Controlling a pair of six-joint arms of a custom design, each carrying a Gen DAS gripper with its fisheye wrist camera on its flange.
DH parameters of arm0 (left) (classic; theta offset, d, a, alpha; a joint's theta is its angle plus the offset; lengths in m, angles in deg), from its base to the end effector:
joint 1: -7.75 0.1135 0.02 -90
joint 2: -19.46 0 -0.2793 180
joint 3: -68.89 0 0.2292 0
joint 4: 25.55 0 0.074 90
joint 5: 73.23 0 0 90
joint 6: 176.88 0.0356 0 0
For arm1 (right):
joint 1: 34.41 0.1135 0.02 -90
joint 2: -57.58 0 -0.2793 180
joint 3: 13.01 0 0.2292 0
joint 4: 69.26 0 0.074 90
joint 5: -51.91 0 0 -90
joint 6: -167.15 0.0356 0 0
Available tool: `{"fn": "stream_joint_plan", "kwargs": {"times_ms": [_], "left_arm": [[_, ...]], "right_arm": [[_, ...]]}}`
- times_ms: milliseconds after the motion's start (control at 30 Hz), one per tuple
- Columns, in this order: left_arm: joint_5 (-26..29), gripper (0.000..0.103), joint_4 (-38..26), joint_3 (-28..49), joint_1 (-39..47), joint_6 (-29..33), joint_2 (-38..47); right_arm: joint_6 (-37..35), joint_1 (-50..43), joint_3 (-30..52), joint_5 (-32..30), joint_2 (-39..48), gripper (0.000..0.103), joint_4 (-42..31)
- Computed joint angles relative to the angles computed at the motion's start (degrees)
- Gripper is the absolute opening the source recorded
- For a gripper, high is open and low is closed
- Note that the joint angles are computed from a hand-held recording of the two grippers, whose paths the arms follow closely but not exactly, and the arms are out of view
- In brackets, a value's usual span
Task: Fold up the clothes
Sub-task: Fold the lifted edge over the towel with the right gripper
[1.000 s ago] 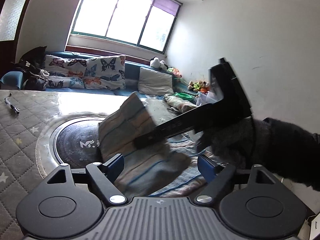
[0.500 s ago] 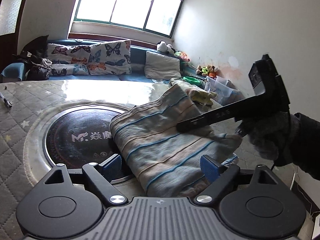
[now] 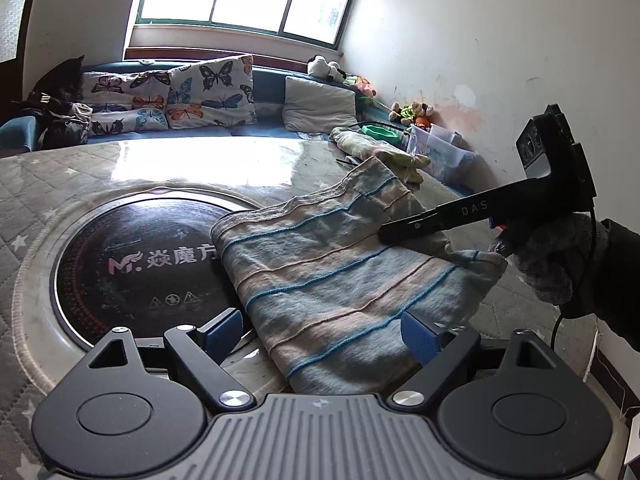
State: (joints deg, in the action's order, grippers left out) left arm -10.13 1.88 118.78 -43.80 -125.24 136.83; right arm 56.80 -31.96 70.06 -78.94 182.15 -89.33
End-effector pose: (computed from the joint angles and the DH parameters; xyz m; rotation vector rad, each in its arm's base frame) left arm 0.2098 -0.2384 0.0818 0.0092 2.2037 -0.3501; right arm 0.3968 0.0403 0.1029 -0.7067 2.3423 0.8000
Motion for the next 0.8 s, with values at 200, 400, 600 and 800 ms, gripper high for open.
{"fn": "stream_joint_plan", "kwargs": {"times_ms": [200, 400, 600, 800], "left_arm": [[1.5, 0.089, -2.5, 2.2, 0.5, 0.4, 0.9], [2.3, 0.089, -2.7, 3.0, 1.1, 0.4, 2.4], [2.7, 0.089, -2.7, 2.9, 1.3, 1.0, 2.3], [3.2, 0.089, -3.4, 3.8, 2.5, 3.1, 1.7]], "right_arm": [[0.2, -1.9, 0.6, -2.0, 0.8, 0.011, 0.5], [0.1, -2.9, 0.4, -3.2, 1.0, 0.011, 1.5], [1.7, -3.5, 0.6, -1.0, 2.7, 0.013, 2.6], [3.5, -5.4, -2.6, 0.5, 1.5, 0.024, 7.1]]}}
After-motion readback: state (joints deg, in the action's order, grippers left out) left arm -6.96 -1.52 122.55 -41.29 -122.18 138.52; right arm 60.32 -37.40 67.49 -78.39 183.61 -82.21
